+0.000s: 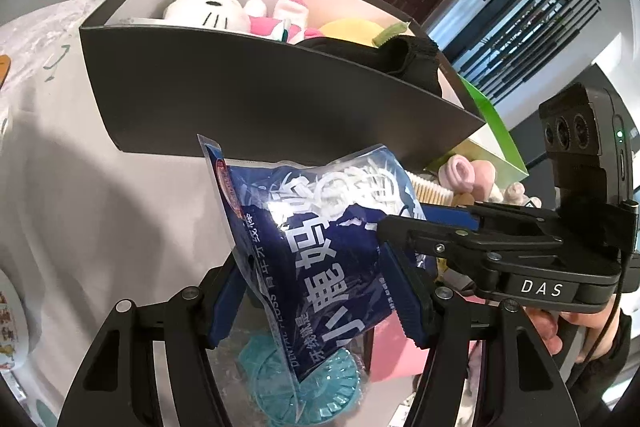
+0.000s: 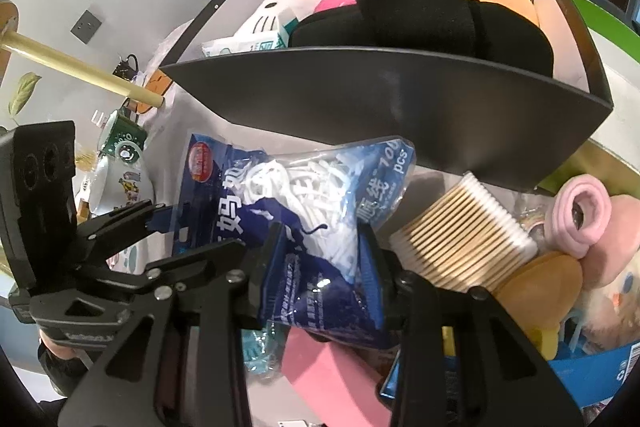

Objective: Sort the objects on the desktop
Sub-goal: 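Close both tools on the blue dental floss bag, then lift the floss bag with both tools and carry it over the box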

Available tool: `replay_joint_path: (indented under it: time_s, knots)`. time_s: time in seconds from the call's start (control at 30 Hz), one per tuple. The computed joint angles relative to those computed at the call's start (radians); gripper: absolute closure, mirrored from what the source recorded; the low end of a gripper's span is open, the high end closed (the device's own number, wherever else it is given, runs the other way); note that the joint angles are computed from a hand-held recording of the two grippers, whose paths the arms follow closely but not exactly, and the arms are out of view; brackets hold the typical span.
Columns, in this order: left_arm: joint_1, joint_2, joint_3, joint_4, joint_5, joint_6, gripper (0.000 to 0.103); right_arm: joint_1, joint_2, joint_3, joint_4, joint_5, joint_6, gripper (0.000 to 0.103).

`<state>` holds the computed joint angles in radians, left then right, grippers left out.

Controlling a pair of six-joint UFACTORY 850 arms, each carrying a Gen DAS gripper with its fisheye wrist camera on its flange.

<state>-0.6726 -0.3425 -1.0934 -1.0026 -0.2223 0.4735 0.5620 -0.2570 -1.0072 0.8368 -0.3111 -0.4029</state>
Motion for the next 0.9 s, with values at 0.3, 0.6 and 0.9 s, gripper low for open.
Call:
replay_joint_path:
  time_s: [0.3,0.6,0.9]
  knots:
    - [-0.008,0.034,0.007,0.05,0.039,-0.046,0.037,-0.003,0.021,0.009,0.128,0.003,-0.113,0.067]
    - [0.005,0.057,-0.002,0.102,0.049,-0.088,0.037,0.007,0.045,-0.005,0.179,0.017,-0.163,0.065]
    - [0.007,0.066,-0.05,0.332,0.047,-0.286,0.037,-0.001,0.058,-0.024,0.226,0.015,-0.206,0.065]
